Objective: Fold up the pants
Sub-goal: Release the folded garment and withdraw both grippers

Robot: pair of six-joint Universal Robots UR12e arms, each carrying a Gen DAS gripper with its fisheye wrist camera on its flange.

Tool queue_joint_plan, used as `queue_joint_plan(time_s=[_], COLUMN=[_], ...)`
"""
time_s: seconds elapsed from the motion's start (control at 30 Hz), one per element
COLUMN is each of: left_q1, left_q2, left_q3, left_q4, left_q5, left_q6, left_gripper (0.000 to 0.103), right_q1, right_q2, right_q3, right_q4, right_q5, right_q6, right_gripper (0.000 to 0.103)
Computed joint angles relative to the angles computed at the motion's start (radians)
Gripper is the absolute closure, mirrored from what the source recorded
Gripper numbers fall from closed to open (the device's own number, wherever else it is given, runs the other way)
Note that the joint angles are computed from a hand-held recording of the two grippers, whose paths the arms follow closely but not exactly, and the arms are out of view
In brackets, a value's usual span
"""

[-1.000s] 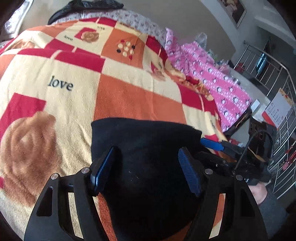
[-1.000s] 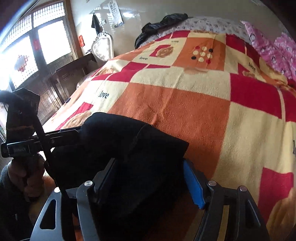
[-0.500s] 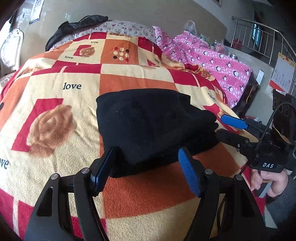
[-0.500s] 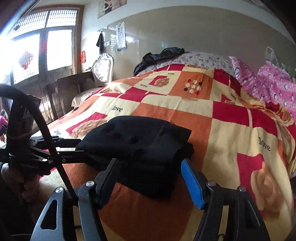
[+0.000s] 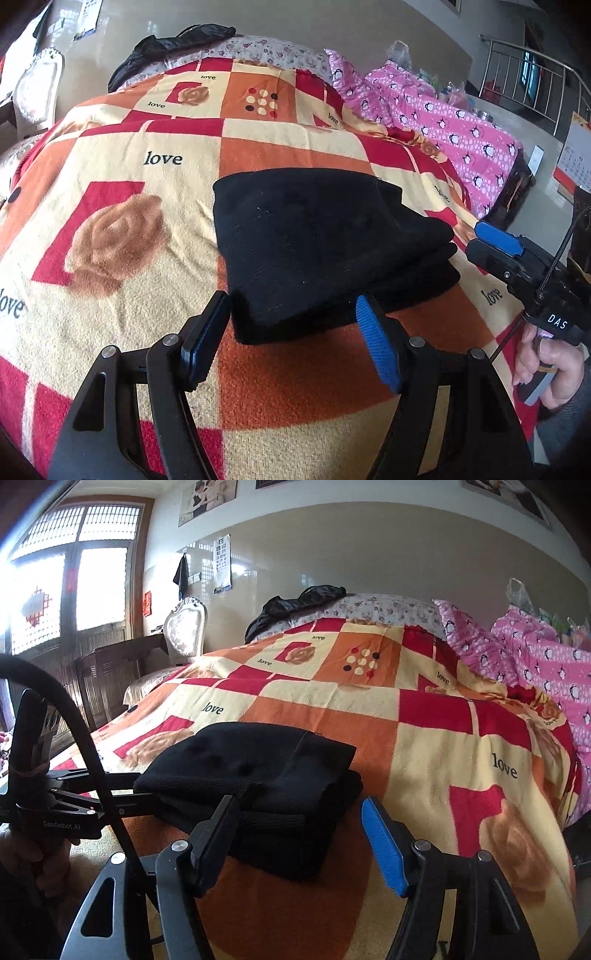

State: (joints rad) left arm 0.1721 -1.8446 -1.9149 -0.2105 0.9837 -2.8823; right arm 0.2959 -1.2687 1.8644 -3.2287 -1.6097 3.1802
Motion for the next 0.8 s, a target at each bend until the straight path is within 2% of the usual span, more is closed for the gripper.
queue_joint_plan(time_s=[0.23, 0.3, 0.37, 0.43, 0.53, 0.6, 0.67, 0.73, 0.8], left_q1=[-0.003, -0.008, -0.007, -0.004, 0.000, 0.011, 0.013, 0.006, -0.001], left_q2=[0.005, 0.009, 0.012, 0.017, 0.024, 0.024, 0.027, 0.028, 0.033], left_q3=[-0.006, -0.017, -0.028, -0.032, -0.046, -0.070, -0.073, -0.074, -0.069], left_q4=[0.001, 0.042, 0.072, 0.058, 0.061, 0.132, 0.106, 0.101, 0.046], left_q5=[0.006, 0.030, 0.022, -0.001, -0.029, -0.069, -0.103, -0.094, -0.101], left_q6=[0.017, 0.014, 0.008, 0.015, 0.007, -0.012, 0.031, 0.053, 0.105], left_gripper=[0.032, 0.032, 0.032, 0.032, 0.019, 0.016, 0.016, 0.016, 0.016], right_q1=[-0.006, -0.006, -0.006, -0.007, -0.008, -0.008, -0.007, -0.005, -0.001], right_q2=[-0.002, -0.002, -0.002, -0.002, -0.001, 0.000, 0.002, 0.002, 0.004], right_q3=[0.005, 0.004, 0.005, 0.005, 0.006, 0.006, 0.004, 0.001, -0.001], right_q4=[-0.006, -0.007, -0.007, -0.009, -0.014, -0.018, -0.015, -0.010, -0.009], right_q5=[0.014, 0.011, 0.011, 0.013, 0.017, 0.018, 0.014, 0.011, -0.004], right_q6=[0.017, 0.016, 0.015, 0.015, 0.017, 0.015, 0.014, 0.012, 0.011], right_gripper=[0.036, 0.036, 0.036, 0.036, 0.036, 0.036, 0.036, 0.036, 0.036])
